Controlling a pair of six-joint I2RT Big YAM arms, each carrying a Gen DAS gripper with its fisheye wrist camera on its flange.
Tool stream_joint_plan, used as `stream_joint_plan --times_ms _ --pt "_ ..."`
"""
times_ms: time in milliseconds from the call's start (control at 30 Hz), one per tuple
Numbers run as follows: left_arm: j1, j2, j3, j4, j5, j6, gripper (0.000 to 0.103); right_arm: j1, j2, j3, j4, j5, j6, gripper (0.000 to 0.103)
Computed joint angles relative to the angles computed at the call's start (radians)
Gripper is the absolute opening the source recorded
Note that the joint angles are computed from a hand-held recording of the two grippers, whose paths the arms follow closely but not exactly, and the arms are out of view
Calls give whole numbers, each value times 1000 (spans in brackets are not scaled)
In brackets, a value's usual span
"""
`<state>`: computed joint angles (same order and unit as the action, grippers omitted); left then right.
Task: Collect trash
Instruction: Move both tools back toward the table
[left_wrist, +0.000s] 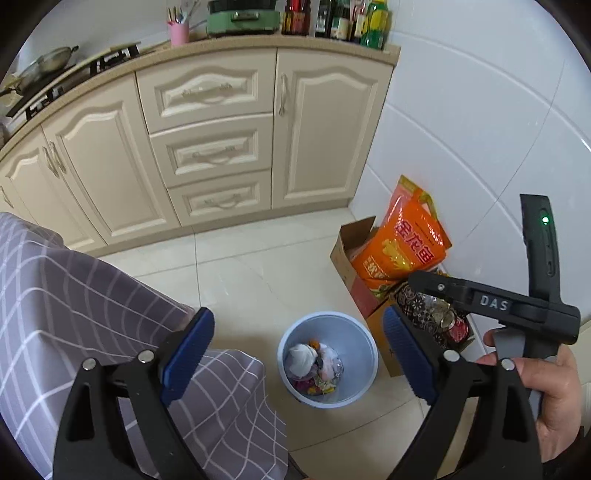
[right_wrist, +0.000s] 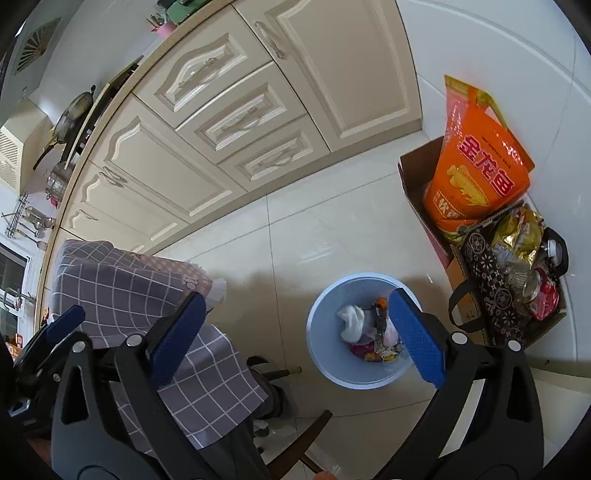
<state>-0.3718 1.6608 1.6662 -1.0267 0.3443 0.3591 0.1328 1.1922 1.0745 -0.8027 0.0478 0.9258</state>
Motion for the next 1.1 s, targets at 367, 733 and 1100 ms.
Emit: stream_joint_plan --times_ms 367,733,1100 --pt "64 -72 23 33 56 -11 90 71 53 158 -34 64 -54 97" --pt "228 -138 49 120 89 1 92 212 245 500 -42 92 -170 97" --pt "477 -84 177 168 124 -28 94 355 593 1037 -172 73 -310 97"
